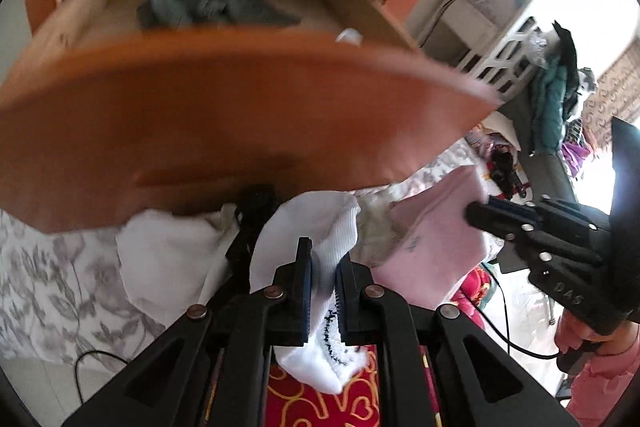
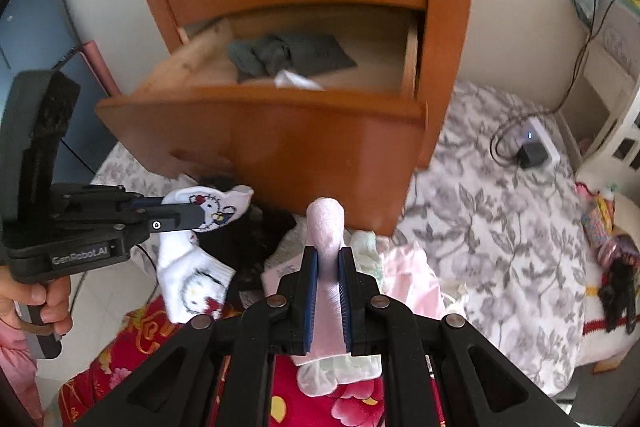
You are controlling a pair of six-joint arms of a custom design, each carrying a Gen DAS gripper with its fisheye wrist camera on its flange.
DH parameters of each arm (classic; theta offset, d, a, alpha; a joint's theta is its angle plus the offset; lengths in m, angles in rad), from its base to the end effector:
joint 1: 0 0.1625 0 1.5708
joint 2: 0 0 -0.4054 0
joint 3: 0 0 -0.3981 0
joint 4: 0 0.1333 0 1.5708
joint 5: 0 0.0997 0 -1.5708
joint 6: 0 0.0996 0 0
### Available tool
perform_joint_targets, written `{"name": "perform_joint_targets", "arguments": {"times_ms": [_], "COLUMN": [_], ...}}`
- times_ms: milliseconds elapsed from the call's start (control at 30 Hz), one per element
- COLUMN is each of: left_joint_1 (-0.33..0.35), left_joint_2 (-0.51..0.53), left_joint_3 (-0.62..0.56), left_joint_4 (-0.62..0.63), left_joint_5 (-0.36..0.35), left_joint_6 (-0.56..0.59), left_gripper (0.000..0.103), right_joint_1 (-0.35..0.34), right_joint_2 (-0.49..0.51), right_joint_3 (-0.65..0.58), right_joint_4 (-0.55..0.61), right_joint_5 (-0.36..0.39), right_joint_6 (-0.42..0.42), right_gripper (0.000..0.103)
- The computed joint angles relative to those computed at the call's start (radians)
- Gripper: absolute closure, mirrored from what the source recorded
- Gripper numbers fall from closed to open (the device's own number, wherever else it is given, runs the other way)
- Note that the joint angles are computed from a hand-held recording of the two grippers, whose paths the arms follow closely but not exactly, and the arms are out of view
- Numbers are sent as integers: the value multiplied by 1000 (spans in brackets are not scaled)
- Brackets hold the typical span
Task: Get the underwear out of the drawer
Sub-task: 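Lower both socks onto the red blanket and open both grippers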
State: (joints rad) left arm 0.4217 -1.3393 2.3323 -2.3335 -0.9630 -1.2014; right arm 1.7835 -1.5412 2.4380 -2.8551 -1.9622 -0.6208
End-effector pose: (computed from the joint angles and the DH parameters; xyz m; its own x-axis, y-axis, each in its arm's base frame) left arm -0.2769 -0.3327 0.1212 -0.9068 -0.0819 -0.4136 0.1183 0.8921 -0.4361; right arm 0.1750 -0.3587 0.2091 -0.6460 -0.5705 0.5071 -0.7023 0.7046 -0.1019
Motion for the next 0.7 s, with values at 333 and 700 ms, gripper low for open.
{"name": "perform_joint_targets", "arguments": {"times_ms": [333,700], "left_joint_1": [20,21], "left_joint_2": [18,40], "left_joint_3": [8,-27], "left_joint_4": [-1,6], "left_joint_5": [-24,-8], "left_joint_6": [-24,-7], "left_gripper": [93,64], "right_joint_1": [-31,-10], "right_joint_2": [61,41], "right_joint_3": [-13,-20], "right_joint_4": [-19,5], "right_joint_5": [-41,-49], "right_joint_6": [8,18], "right_gripper": [91,84]}}
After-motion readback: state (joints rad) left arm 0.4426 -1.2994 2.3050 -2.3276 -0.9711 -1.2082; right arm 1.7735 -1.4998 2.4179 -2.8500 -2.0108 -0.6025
